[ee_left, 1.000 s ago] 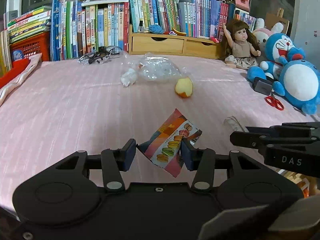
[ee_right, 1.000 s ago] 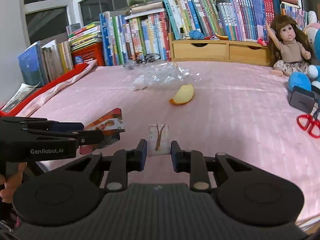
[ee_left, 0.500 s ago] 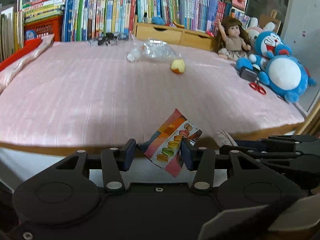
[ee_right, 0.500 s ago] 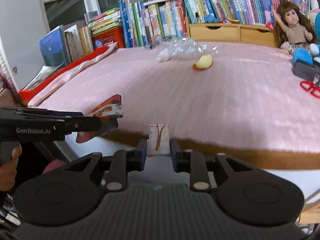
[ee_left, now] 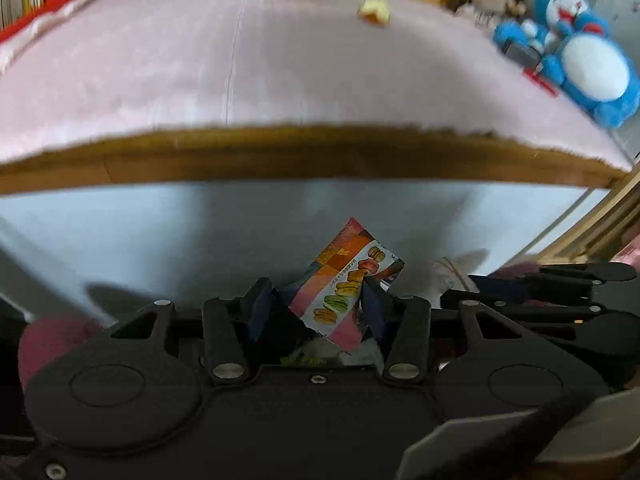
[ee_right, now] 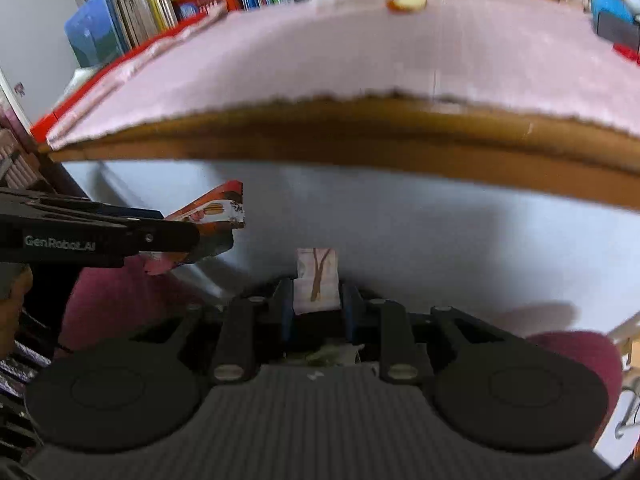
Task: Collect trash
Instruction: 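Lower the macaron box and tissue packet into the black bin, then open both tools and raise them back over the bed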
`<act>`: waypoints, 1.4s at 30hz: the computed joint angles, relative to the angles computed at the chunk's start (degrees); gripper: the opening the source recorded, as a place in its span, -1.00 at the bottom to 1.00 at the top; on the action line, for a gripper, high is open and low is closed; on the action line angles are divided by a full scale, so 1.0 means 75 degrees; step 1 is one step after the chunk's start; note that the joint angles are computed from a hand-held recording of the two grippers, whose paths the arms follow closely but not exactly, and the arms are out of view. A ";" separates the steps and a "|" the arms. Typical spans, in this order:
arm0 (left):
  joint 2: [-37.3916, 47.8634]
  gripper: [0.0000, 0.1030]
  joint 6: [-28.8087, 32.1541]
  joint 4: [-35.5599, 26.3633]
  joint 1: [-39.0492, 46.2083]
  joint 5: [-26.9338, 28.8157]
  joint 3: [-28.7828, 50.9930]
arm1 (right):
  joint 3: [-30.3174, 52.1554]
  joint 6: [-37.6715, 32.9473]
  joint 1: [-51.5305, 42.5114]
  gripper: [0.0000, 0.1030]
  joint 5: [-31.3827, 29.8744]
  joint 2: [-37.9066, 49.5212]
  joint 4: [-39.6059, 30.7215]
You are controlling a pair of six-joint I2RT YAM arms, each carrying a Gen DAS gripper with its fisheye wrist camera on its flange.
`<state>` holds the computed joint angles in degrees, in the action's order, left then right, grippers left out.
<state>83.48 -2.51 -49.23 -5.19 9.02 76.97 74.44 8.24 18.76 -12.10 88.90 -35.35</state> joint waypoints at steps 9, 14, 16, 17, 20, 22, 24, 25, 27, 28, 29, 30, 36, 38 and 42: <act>0.1137 -0.09 -0.0026 0.0213 -0.0189 -0.0352 -0.0396 | -0.0091 0.0027 0.0092 -0.38 -0.0034 0.0764 -0.0050; 0.1636 -0.09 -0.0023 0.0370 -0.0285 -0.0557 -0.0430 | 0.0129 0.0059 0.0158 -0.38 0.0027 0.1307 -0.0015; 0.1839 -0.09 -0.0052 0.0392 -0.0290 -0.0584 -0.0400 | 0.0186 0.0078 0.0154 -0.38 0.0030 0.1484 0.0001; 0.1913 -0.08 -0.0049 0.0418 -0.0282 -0.0567 -0.0411 | 0.0185 0.0069 0.0149 -0.38 0.0034 0.1552 0.0019; 0.2230 -0.08 -0.0065 0.0460 -0.0287 -0.0579 -0.0296 | 0.0248 0.0251 0.0256 -0.37 0.0077 0.1755 0.0020; 0.2402 -0.08 -0.0076 0.0476 -0.0278 -0.0580 -0.0250 | 0.0287 0.0381 0.0256 -0.36 0.0066 0.1882 0.0008; 0.2536 -0.08 -0.0144 0.0425 -0.0287 -0.0557 -0.0189 | 0.0240 0.0514 0.0278 -0.35 0.0066 0.1892 0.0000; 0.2644 -0.08 -0.0157 0.0385 -0.0271 -0.0525 -0.0102 | 0.0199 0.0547 0.0261 -0.35 0.0049 0.1909 0.0023; 0.2686 -0.07 -0.0182 0.0363 -0.0271 -0.0479 -0.0110 | 0.0107 0.0559 0.0226 -0.34 -0.0004 0.1933 0.0076; 0.2685 -0.07 -0.0192 0.0371 -0.0292 -0.0490 -0.0132 | 0.0064 0.0571 0.0231 -0.33 -0.0017 0.1923 0.0082; 0.2680 -0.07 -0.0197 0.0378 -0.0312 -0.0509 -0.0162 | 0.0036 0.0563 0.0223 -0.33 -0.0034 0.1925 0.0083; 0.2700 -0.07 -0.0199 0.0389 -0.0322 -0.0522 -0.0169 | 0.0026 0.0565 0.0226 -0.33 -0.0043 0.1948 0.0080; 0.2782 -0.06 -0.0256 0.0368 -0.0328 -0.0529 -0.0130 | -0.0107 0.0584 0.0213 -0.33 -0.0125 0.1975 0.0135; 0.2749 -0.06 -0.0269 0.0316 -0.0335 -0.0554 -0.0113 | -0.0127 0.0563 0.0199 -0.33 -0.0138 0.1952 0.0152; 0.2749 0.08 -0.0331 0.0273 -0.0363 -0.0613 -0.0087 | -0.0055 0.0521 0.0187 -0.17 -0.0137 0.1988 0.0141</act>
